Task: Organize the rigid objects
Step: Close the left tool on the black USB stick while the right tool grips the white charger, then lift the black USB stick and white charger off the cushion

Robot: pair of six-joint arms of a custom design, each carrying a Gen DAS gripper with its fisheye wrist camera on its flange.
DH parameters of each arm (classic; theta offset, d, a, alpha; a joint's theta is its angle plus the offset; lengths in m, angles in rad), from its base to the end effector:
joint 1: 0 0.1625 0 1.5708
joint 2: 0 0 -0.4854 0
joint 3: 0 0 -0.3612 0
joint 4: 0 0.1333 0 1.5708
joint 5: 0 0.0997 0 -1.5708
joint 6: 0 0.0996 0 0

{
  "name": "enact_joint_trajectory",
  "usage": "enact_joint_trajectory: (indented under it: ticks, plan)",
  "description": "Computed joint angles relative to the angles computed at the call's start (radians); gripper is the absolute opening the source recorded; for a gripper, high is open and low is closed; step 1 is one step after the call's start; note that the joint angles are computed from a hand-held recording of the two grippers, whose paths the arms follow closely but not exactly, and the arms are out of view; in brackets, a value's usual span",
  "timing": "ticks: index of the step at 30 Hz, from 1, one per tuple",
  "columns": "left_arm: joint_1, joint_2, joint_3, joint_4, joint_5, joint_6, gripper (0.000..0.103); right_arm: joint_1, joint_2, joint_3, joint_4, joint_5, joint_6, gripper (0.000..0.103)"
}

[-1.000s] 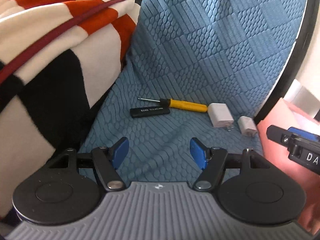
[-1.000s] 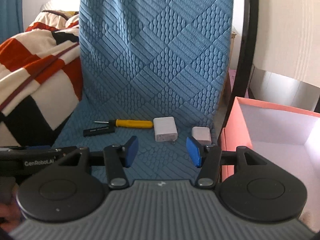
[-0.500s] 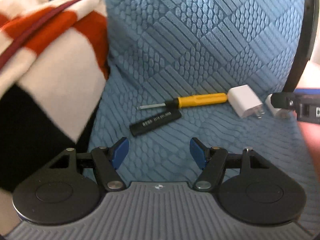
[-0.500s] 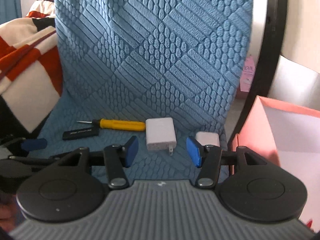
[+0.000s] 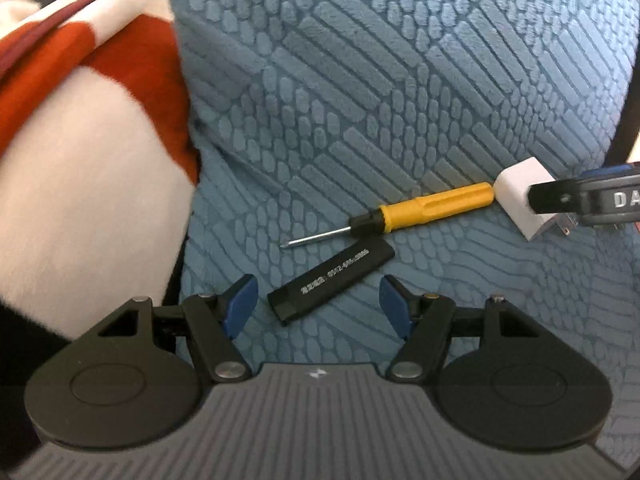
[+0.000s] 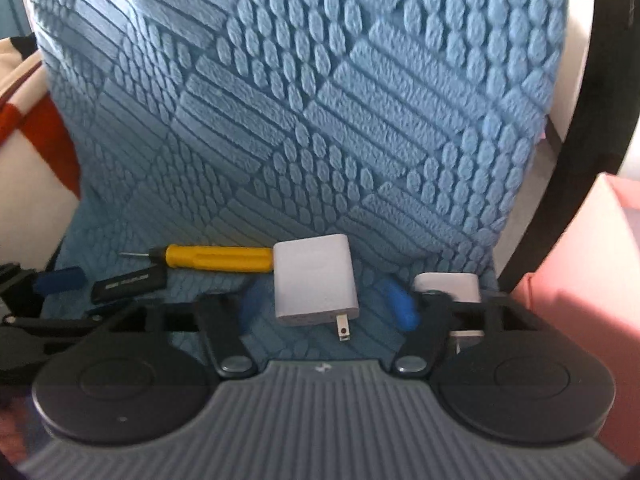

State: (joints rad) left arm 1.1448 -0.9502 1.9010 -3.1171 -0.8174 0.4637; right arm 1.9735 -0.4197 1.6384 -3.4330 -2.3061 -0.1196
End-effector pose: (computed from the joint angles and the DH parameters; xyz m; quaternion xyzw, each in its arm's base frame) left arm -0.0709 -0.6437 0.2592 0.2851 0.8489 -0.2661 0.3567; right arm 0.3323 -0.6105 0.0220 0.1188 -0.8846 0.3402 0.2959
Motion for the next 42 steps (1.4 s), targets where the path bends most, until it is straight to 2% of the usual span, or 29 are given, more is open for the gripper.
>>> enact_joint_trajectory:
  ticks: [2,5,9,12,14,17,20,22,24,26,32,40,42]
  plan:
    - [0.004,0.010,-0.010,-0.008,0.006,0.025,0.072,-0.007,0.012,-0.010,-0.004,0.001,-0.007,0.079]
    - [0.019,0.014,-0.042,0.042,-0.019,0.015,0.072,-0.014,0.031,-0.027,-0.010,0.002,-0.032,0.079]
    - [0.034,0.024,-0.074,0.072,-0.054,0.057,0.072,-0.017,0.056,-0.044,-0.038,0.011,-0.078,0.078]
    - [0.046,0.021,-0.093,0.107,-0.086,0.038,0.071,-0.015,0.070,-0.054,-0.034,0.004,-0.089,0.069]
    - [0.049,0.018,-0.092,0.114,-0.105,0.035,0.064,-0.013,0.086,-0.070,-0.008,-0.004,-0.078,0.069]
    - [0.045,0.014,-0.080,0.123,-0.132,0.081,0.059,-0.012,0.097,-0.075,0.011,-0.011,-0.087,0.064]
    - [0.041,0.008,-0.071,0.136,-0.144,0.104,0.057,-0.010,0.114,-0.084,0.003,-0.019,-0.122,0.064]
    - [0.039,0.004,-0.070,0.149,-0.145,0.093,0.054,-0.008,0.116,-0.093,0.030,-0.021,-0.102,0.063]
    - [0.039,0.002,-0.074,0.162,-0.147,0.081,0.049,-0.006,0.107,-0.096,0.054,-0.032,-0.091,0.055]
    - [0.038,-0.002,-0.074,0.174,-0.146,0.073,0.038,-0.003,0.104,-0.098,0.062,-0.046,-0.095,0.054]
    - [0.025,-0.027,-0.046,0.192,-0.131,0.033,0.027,0.018,0.068,-0.060,0.083,-0.083,-0.060,0.054]
    - [0.006,-0.074,0.012,0.221,-0.126,-0.092,0.024,0.058,0.029,0.069,0.052,-0.121,0.006,0.054]
    - [-0.003,-0.089,0.030,0.223,-0.106,-0.119,0.022,0.072,0.016,0.103,0.049,-0.133,0.031,0.054]
